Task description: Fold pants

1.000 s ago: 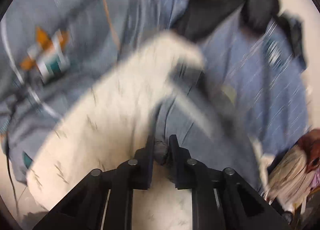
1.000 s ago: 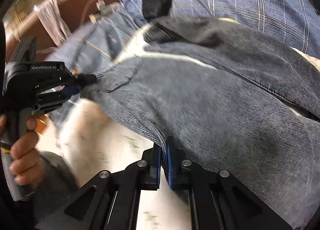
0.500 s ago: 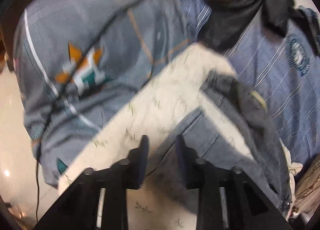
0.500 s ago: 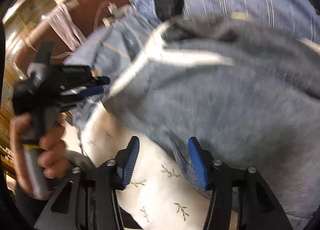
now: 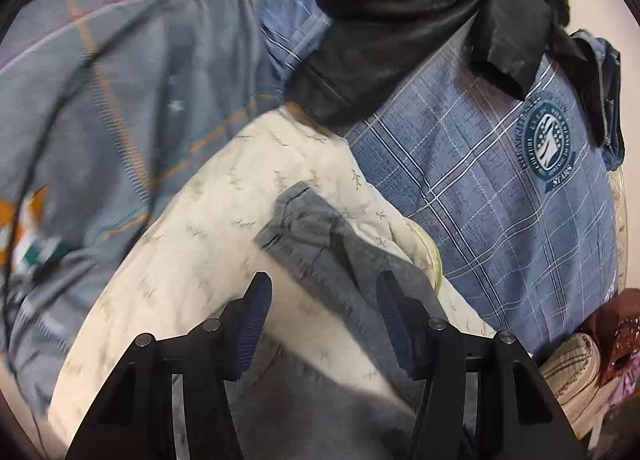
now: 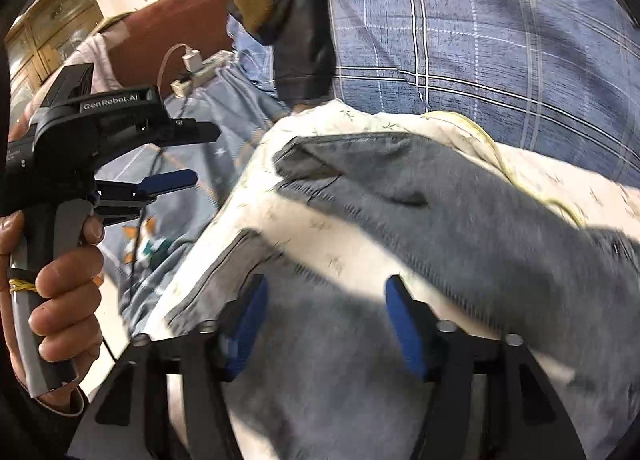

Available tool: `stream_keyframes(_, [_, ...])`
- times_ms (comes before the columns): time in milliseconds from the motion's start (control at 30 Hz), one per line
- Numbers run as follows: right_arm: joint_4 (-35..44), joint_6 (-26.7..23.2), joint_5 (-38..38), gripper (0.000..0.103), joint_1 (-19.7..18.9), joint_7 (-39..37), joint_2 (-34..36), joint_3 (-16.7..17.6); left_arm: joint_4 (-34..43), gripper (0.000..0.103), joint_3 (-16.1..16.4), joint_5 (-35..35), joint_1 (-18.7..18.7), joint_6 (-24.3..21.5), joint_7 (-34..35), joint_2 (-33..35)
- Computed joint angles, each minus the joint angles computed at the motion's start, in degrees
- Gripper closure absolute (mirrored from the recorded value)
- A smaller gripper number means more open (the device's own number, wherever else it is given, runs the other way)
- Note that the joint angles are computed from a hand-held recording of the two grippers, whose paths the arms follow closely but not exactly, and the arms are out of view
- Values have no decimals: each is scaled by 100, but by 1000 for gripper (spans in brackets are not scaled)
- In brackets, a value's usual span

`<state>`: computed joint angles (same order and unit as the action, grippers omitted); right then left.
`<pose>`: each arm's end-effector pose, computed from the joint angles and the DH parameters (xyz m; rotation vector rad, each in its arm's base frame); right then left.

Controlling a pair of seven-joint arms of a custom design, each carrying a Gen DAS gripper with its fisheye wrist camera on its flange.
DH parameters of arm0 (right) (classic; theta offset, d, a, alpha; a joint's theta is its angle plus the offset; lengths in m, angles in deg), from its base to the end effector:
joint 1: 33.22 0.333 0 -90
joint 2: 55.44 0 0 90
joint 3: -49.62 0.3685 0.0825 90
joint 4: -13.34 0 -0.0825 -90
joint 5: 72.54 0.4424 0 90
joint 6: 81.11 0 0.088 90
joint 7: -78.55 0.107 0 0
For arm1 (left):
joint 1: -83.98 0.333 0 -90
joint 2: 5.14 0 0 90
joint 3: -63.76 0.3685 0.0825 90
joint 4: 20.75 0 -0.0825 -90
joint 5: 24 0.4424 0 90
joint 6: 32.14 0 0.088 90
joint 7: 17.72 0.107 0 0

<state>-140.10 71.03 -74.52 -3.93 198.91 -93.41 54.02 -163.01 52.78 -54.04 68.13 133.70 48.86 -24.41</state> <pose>0.3376 0.2292 0.5244 -1.8563 1.7087 -0.2839 0.4623 -0.2071 0.5098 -2.4011 1.6153 -1.1774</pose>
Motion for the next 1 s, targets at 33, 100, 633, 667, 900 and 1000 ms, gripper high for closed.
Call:
stream_keyframes(33, [161, -13, -66, 38, -43, -114, 268, -47, 2, 49, 158, -155, -136, 92, 257, 96])
stream_keyframes(100, [455, -23, -71, 38, 5, -486, 785, -197, -24, 51, 165, -74, 64, -75, 197, 249])
stream_keyframes(633, [2608, -301, -1065, 40, -845, -35, 3301, 273, -236, 50, 554, -1578, 222, -508, 766, 30])
stream_keyframes(667, [2669, -512, -1515, 38, -931, 453, 3344, 304, -207, 50, 533, -1544, 236, -536, 789, 66])
stream_keyframes(900, [1915, 115, 328, 33, -413, -1424, 2780, 26, 180, 49, 523, -1894, 260, -774, 1186, 598])
stream_keyframes(1000, [2230, -499, -171, 35, -456, -1461, 3162, 251, 246, 49, 393, -1743, 337, -781, 1200, 676])
